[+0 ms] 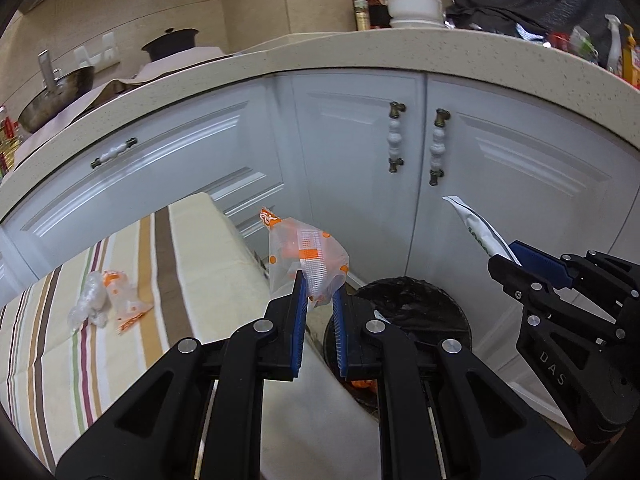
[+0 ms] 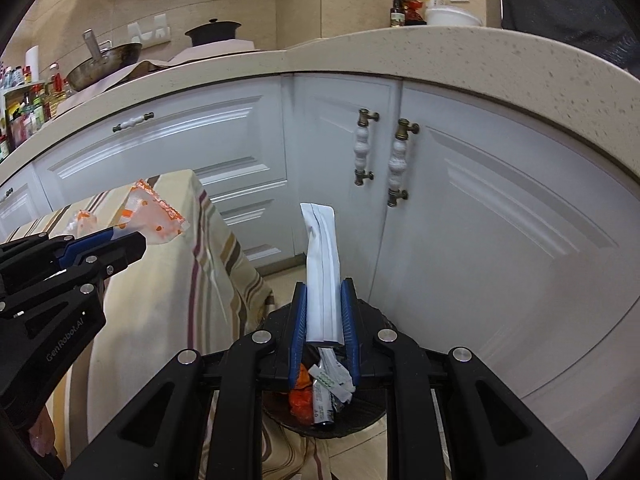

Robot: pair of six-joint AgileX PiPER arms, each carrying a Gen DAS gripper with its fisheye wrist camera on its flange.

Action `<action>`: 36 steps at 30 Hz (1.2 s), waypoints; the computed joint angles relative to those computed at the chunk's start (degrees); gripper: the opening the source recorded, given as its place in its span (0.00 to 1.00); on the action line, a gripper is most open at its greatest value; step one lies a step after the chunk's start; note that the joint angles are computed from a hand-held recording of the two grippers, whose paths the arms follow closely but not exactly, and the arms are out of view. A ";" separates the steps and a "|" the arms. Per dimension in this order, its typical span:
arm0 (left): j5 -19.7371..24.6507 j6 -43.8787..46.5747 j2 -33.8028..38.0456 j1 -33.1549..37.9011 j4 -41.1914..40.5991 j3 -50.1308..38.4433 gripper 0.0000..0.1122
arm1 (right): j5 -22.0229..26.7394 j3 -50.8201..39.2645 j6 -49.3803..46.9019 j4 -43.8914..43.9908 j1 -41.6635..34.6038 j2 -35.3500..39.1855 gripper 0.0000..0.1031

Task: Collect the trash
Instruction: 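Carry the strip and dotted bag over the bin and open both tools, then return to the table and grasp the small orange-printed clear packet with the right tool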

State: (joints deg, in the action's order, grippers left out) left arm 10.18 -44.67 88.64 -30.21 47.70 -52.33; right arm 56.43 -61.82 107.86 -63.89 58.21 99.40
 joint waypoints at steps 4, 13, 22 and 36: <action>0.74 -3.15 2.62 -1.91 3.09 -1.99 0.11 | -0.76 1.47 0.99 0.01 -0.69 -0.26 0.18; 1.26 1.05 8.07 -4.16 -0.18 -6.83 0.14 | -3.31 3.77 2.83 -0.60 -2.91 0.35 0.18; 3.23 -8.85 9.94 -4.83 8.93 -7.13 0.45 | -3.44 5.75 4.89 -0.06 -3.94 0.23 0.38; 3.22 -9.64 1.88 0.22 8.84 -2.93 0.58 | -0.31 -0.08 0.58 0.24 -2.25 1.13 0.50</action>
State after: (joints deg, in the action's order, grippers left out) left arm 13.40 -54.31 90.52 -29.99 56.54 -55.26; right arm 56.13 -61.90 108.43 -63.65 55.97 100.53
